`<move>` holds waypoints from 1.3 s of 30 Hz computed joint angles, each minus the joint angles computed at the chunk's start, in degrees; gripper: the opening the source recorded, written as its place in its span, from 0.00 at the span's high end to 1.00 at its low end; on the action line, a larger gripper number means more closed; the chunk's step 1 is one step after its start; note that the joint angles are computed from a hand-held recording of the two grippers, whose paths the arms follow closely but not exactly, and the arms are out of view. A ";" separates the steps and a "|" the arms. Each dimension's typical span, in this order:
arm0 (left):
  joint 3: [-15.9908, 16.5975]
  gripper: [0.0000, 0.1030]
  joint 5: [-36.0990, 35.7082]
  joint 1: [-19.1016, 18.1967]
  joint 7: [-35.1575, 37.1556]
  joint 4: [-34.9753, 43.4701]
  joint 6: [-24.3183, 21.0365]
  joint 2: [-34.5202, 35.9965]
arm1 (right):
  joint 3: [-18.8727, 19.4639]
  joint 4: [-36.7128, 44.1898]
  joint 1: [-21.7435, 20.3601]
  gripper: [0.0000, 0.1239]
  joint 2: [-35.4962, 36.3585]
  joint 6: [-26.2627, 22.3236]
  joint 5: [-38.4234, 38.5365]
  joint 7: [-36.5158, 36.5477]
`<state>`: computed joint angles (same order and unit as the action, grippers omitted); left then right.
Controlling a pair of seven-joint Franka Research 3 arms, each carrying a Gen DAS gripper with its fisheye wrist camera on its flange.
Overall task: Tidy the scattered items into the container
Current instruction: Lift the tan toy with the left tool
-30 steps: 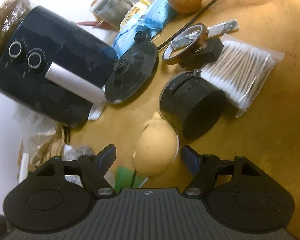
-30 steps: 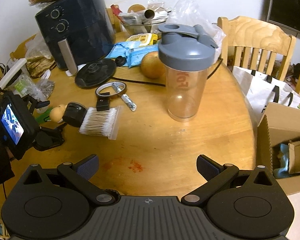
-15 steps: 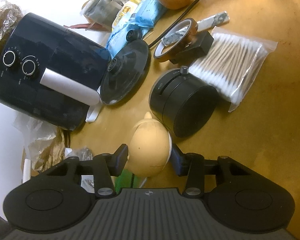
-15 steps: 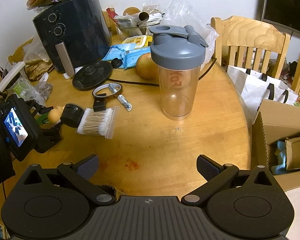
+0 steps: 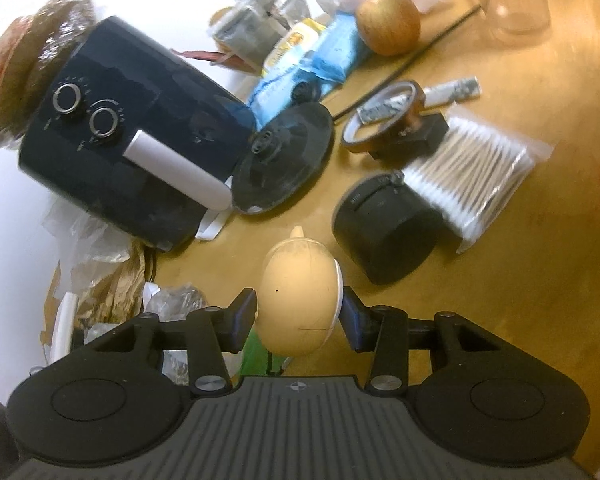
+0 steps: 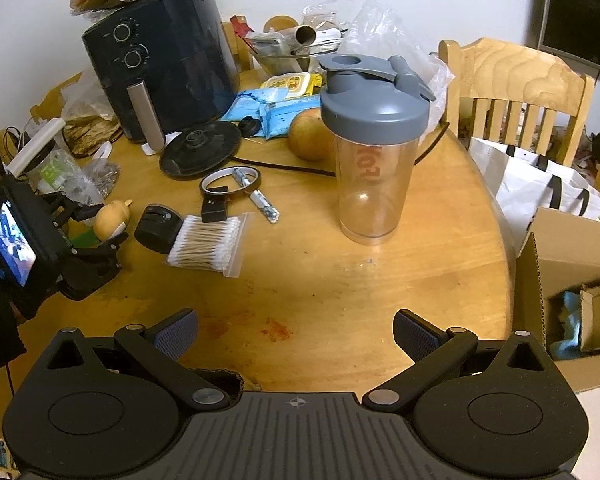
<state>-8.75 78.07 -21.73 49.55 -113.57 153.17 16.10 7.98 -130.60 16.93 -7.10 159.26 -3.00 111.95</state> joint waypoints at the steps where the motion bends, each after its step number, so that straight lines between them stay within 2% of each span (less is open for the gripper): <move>1: -0.05 0.57 -0.48 0.09 -0.70 -0.26 0.24 -0.46 | -0.08 0.08 0.10 0.17 0.08 0.06 0.31 -0.38; 12: -1.40 0.57 -7.97 1.74 -6.31 -3.54 1.99 -5.88 | -0.76 0.61 1.27 0.17 0.90 0.70 5.09 -6.04; 26: -3.91 0.57 -26.04 4.47 -6.75 -9.33 4.26 -13.19 | -1.32 1.58 2.12 0.17 1.95 0.89 10.75 -12.99; 39: -5.77 0.57 -37.69 5.33 -8.95 -12.94 2.39 -18.50 | -1.68 4.33 2.91 0.17 4.67 0.21 15.36 -20.42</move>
